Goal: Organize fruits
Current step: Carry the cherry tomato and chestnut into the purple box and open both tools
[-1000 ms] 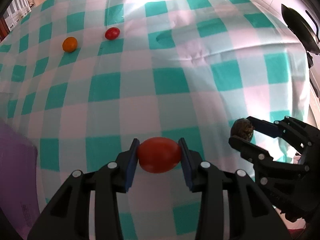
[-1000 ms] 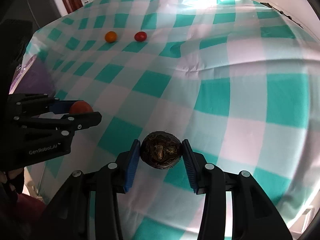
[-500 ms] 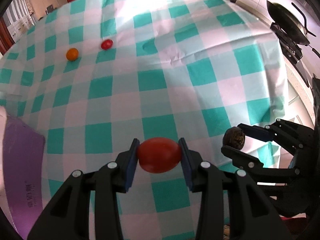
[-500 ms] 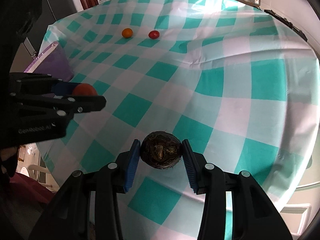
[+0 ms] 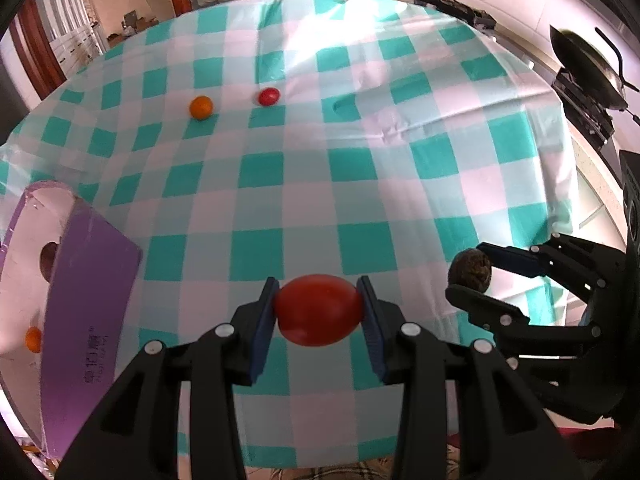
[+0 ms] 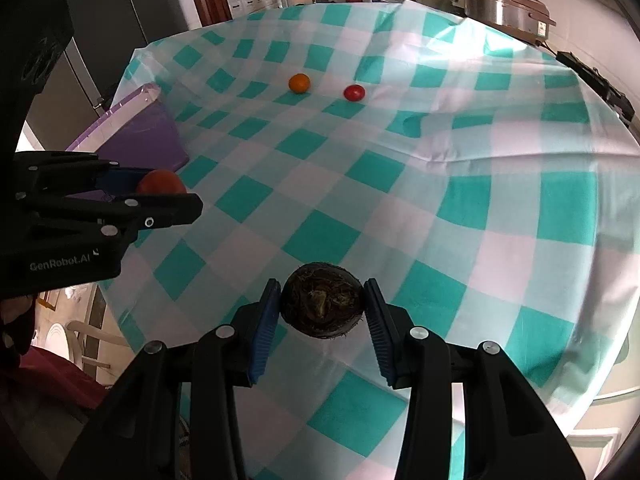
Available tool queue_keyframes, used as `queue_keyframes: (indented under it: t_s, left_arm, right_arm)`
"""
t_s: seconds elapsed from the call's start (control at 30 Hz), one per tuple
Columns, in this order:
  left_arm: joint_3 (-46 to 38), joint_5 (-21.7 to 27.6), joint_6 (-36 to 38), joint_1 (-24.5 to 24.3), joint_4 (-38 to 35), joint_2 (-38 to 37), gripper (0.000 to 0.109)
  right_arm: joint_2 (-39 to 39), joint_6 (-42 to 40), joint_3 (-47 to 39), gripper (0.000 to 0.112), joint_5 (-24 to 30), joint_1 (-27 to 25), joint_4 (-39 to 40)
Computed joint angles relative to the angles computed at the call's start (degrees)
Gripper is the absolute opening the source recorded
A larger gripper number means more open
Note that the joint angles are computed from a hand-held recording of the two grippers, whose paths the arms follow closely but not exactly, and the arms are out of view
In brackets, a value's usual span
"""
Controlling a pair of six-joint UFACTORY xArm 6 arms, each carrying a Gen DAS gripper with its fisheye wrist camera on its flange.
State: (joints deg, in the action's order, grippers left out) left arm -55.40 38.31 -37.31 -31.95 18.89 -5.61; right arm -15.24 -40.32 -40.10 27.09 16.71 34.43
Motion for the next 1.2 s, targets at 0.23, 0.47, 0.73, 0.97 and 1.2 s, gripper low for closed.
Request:
queue_keyframes:
  t_s: [0.23,0.47,0.73,0.97,1.2]
  left_arm:
    - [3.3,-2.5,0.6,4.1,2.6,-4.8,0.04]
    - [9.0,-6.9,7.0,13.9,0.3,-12.8,0.04]
    - [14.6,-11.8,21.3,32.2,-11.9,-21.6,0.04]
    - [20.2,-11.1,33.2,47.1,-21.7,-26.6,0.04]
    - [21.1,-4.6,42.7,55.5,-27.9,-25.4,0.04]
  right_arm:
    - [4.2,3.9,-5.7,0.043,-1.6,3.2,-1.1]
    - [11.8,10.3,-15.9,0.043,-2.3,11.3,-4.9]
    - [23.8,15.9,-35.2,0.043,1.6,19.6,-4.6]
    - [37.1,21.3,-56.1,0.043,10.3,25.6,-8.4]
    - [49.4,23.1,-73.7,0.043,23.6,31.0,-16.3]
